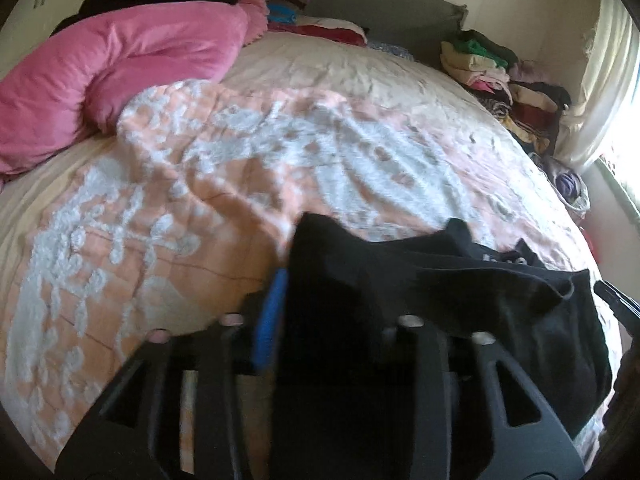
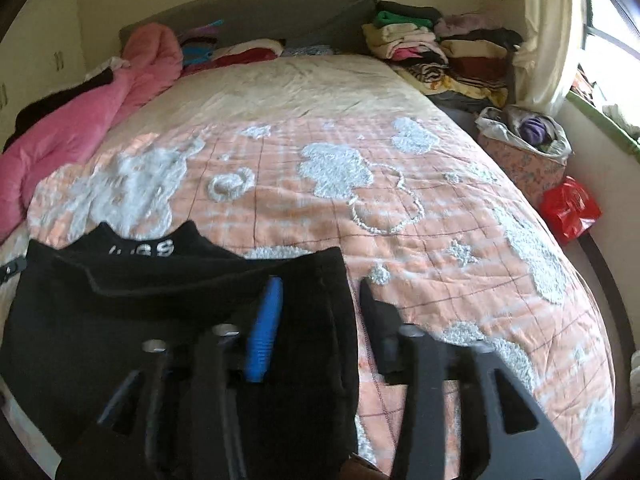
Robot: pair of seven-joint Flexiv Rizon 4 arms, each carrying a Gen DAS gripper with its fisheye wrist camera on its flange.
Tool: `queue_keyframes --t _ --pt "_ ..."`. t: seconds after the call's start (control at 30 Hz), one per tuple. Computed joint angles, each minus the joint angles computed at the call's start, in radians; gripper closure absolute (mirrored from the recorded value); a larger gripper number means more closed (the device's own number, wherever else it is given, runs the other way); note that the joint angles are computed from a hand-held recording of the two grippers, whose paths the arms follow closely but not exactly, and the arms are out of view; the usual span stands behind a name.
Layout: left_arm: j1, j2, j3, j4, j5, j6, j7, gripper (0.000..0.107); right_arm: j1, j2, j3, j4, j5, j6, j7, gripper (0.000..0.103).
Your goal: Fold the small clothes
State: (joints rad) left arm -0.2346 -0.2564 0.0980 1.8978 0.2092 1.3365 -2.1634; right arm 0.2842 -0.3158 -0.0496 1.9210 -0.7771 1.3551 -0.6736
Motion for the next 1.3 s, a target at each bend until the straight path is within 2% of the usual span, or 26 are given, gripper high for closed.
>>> queue_keyframes --t 0.1,0.17,0.23,0.27,0.3,0.33,0.37,0.43,0.57,0.67,0.73,0.8,0.83,0.93,1.07,1.3 --pt "0.047 0.0 -0.037 0.042 -0.076 0.03 0.064 0.071 0.004 -0.007 0.004 -0.004 -0.006 -0.023 -0.017 0.047" --pt "0.078 -0.008 -0.078 0.068 -0.141 0.059 0.145 0.071 0.015 -0.016 -0.006 -0.008 -0.021 -0.039 0.005 0.047" --pt "0.073 -0.013 -0.074 0.073 -0.162 0.07 0.177 0.071 0.013 -0.032 0.002 -0.019 -0.007 -0.042 0.0 0.05" --pt "0.07 -0.014 -0.074 0.075 -0.172 0.074 0.191 0.078 0.009 -0.038 0.01 -0.02 0.006 -0.039 -0.013 0.057" --pt "0.067 -0.016 -0.073 0.077 -0.179 0.081 0.203 0.092 0.012 -0.042 0.006 -0.02 0.005 -0.035 -0.011 0.077" --pt "0.049 -0.02 -0.057 0.066 -0.162 0.079 0.205 0.096 0.021 -0.043 -0.008 -0.017 -0.009 -0.032 0.004 0.092" --pt "0.021 -0.025 -0.027 0.049 -0.132 0.064 0.186 0.098 0.023 -0.044 -0.014 -0.014 -0.014 -0.025 0.014 0.094" --pt "0.001 -0.028 -0.006 0.036 -0.102 0.063 0.171 0.104 0.022 -0.039 -0.027 0.001 -0.017 0.02 0.052 0.095" --pt "-0.005 -0.007 0.012 0.045 -0.086 0.117 0.147 0.104 0.001 -0.017 -0.035 0.026 0.032 0.141 0.098 0.096" --pt "-0.042 -0.002 0.062 0.02 -0.017 0.139 0.099 0.104 0.005 -0.012 -0.056 0.024 0.08 0.204 0.111 0.096" --pt "-0.052 -0.003 0.08 0.012 0.007 0.146 0.068 0.104 0.027 -0.015 -0.088 0.02 0.097 0.214 0.119 0.096" --pt "-0.032 -0.001 0.065 0.022 -0.005 0.164 0.07 0.104 0.049 -0.019 -0.116 0.021 0.101 0.217 0.125 0.096" --pt "-0.002 -0.001 0.035 0.036 -0.038 0.174 0.097 0.104 0.048 -0.022 -0.112 0.021 0.114 0.216 0.12 0.096" --pt "0.016 -0.01 0.014 0.045 -0.078 0.172 0.133 0.104 0.048 -0.029 -0.1 0.022 0.156 0.211 0.108 0.096" --pt "0.001 -0.022 0.027 0.041 -0.082 0.151 0.144 0.104 0.061 -0.034 -0.11 0.024 0.179 0.199 0.106 0.096" --pt "-0.014 -0.02 0.037 0.036 -0.076 0.136 0.16 0.103 0.132 -0.028 -0.202 0.04 0.104 0.19 0.168 0.095"
